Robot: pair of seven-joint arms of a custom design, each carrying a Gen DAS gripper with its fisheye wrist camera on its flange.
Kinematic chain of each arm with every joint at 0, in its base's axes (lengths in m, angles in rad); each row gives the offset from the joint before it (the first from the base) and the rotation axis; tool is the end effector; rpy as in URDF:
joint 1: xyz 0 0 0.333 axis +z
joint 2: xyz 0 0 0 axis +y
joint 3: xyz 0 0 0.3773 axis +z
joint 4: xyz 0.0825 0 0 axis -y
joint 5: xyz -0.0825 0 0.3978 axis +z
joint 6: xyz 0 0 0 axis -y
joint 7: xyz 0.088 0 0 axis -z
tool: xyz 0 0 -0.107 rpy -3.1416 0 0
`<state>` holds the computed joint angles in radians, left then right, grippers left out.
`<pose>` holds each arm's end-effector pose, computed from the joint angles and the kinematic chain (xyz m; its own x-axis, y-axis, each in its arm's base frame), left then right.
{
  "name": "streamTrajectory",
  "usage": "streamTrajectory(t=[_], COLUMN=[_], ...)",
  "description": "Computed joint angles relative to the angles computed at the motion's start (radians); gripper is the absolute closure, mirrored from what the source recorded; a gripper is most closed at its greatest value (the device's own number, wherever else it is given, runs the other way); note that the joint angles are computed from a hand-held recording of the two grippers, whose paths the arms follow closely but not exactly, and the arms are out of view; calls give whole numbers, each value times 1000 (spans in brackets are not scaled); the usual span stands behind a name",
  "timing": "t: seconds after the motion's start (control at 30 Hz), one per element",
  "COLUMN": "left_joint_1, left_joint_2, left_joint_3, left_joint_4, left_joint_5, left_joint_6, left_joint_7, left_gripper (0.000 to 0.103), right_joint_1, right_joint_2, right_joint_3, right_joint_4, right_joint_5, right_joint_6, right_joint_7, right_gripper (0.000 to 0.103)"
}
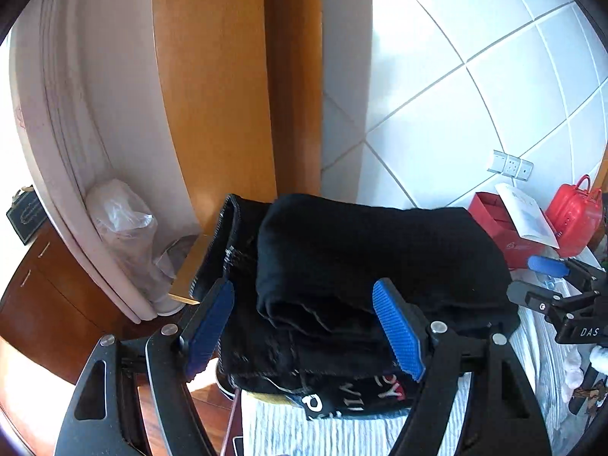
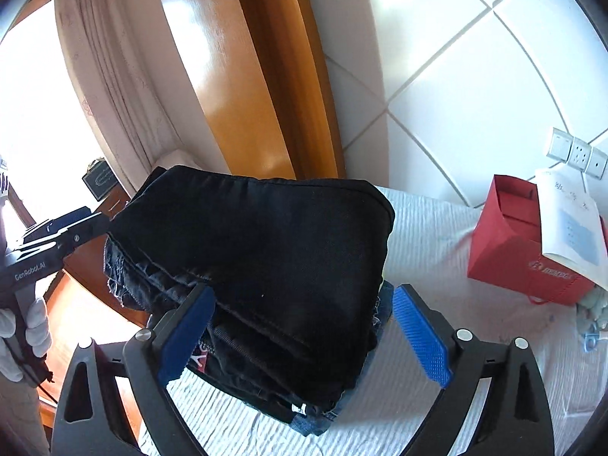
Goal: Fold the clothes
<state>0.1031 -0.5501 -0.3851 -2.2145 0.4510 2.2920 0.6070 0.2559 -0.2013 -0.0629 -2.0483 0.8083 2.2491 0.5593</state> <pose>0.3983 -0.1565 0.6909 0.4509 -0.8925 0.0092 -0.5995 -0.3105 -0.7377 0.5227 0.1197 0.6344 0.7631 -0.6128 -0.2053 -0.5510 -0.4508 -0.7023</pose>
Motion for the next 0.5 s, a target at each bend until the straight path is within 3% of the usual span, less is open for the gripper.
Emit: streamTrajectory(t=[0.23, 0.43, 0.5], left_joint_1=[-50, -64, -63], left_joint_2=[-18, -40, -35], left_joint_3=[-32, -73, -91], left_joint_4=[-43, -54, -39], left_joint_5=[-58, -68, -60], left_joint_6=[24, 31, -3], left_joint_7=[-56, -103, -106], left_gripper=[26, 26, 26], right_joint_1=[23, 60, 70], right_joint_2=[-102, -187, -207], right_joint_3=[15, -19, -33], right_joint_4=[-107, -184, -202], right_joint_5=[-104, -154, -159], right_joint_6=[37, 31, 29], right_joint_7=[32, 55, 58], right_gripper=[6, 6, 6])
